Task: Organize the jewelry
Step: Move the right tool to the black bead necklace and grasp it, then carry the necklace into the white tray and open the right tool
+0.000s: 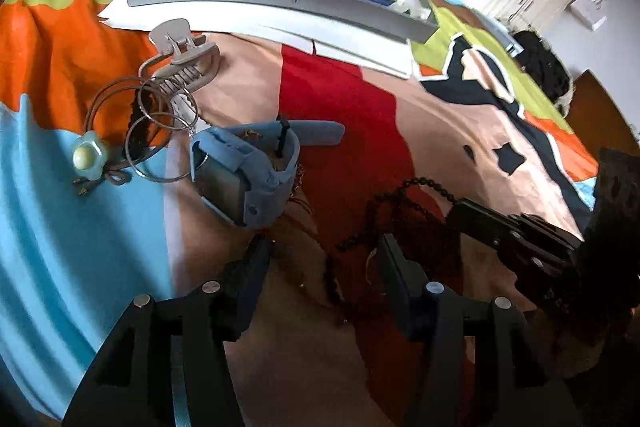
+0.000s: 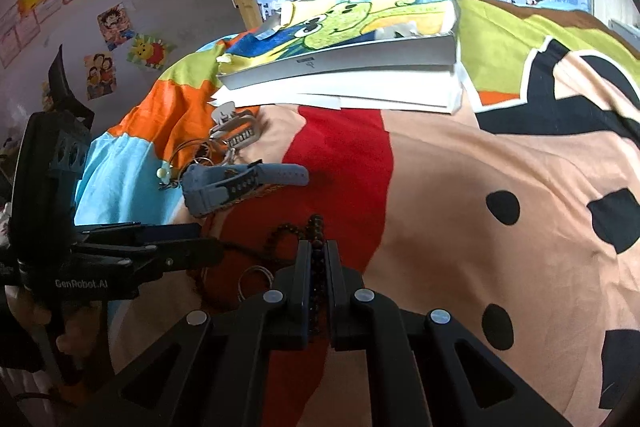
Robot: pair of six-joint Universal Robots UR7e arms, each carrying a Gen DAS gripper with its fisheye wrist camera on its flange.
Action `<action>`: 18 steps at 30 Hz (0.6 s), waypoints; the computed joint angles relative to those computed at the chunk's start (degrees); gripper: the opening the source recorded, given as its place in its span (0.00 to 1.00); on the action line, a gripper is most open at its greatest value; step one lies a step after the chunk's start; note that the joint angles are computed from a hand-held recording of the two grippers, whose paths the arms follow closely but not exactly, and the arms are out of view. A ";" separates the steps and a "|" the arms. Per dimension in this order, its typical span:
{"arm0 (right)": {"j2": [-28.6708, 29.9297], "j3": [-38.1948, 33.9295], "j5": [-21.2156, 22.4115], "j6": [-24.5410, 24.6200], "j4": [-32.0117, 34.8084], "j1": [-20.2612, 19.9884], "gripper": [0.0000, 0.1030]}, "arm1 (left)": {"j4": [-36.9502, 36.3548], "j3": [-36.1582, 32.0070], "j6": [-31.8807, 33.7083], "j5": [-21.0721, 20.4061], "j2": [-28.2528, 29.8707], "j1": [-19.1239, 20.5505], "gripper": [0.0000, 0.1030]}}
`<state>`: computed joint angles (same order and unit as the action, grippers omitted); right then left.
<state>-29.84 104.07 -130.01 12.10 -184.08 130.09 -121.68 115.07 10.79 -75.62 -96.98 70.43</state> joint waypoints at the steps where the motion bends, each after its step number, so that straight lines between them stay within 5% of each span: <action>1: -0.11 0.30 0.03 0.25 -0.06 -0.11 0.06 | -0.20 0.04 -0.14 0.28 0.14 -0.11 0.47; 10: -0.09 1.86 0.31 2.46 0.27 -0.08 0.06 | 0.93 -1.11 -3.17 3.74 1.14 0.05 0.06; 18: 0.48 0.89 -3.30 0.47 -5.93 3.83 0.06 | 7.85 -2.18 -2.12 -0.71 -4.69 0.73 0.05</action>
<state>-29.36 104.96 -133.31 12.57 -190.00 133.92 -113.83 112.89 8.68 -76.33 -101.67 71.16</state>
